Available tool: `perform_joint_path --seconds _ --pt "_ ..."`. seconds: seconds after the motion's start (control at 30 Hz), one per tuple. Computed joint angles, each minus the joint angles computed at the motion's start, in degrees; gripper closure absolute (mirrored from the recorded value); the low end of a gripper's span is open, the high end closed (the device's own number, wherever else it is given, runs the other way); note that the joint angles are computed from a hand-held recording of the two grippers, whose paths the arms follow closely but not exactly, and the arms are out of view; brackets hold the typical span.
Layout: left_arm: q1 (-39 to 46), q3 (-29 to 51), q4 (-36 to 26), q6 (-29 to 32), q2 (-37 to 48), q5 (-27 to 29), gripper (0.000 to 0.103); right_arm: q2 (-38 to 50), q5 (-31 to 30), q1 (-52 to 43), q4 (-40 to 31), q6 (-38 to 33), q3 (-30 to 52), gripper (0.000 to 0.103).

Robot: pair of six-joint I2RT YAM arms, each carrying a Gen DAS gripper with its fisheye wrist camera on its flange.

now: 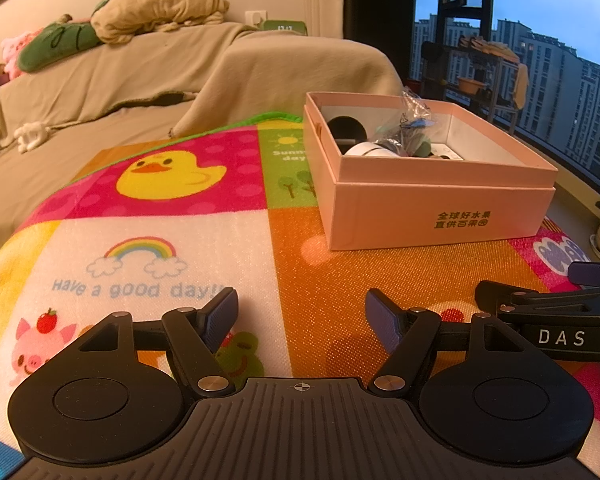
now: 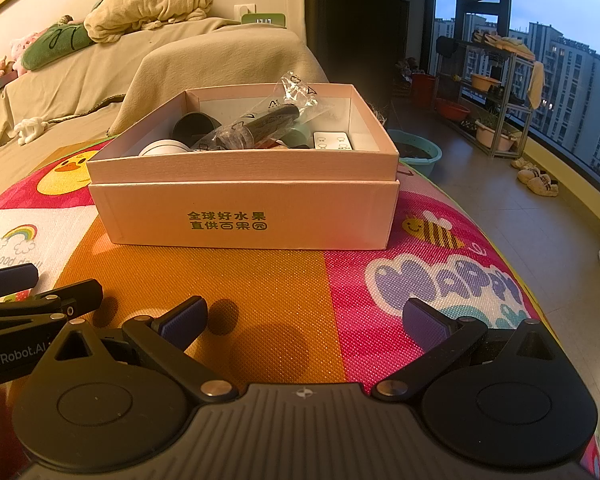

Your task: Organize rigid objects

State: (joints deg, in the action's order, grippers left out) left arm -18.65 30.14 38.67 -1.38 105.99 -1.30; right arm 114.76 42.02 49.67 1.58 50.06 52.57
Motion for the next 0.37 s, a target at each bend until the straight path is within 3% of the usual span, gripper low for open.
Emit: perform_joint_path --seconds 0.37 --pt "-0.58 -0.13 0.33 0.06 0.12 -0.77 0.027 0.01 0.06 0.05 -0.06 0.02 -0.02 0.000"
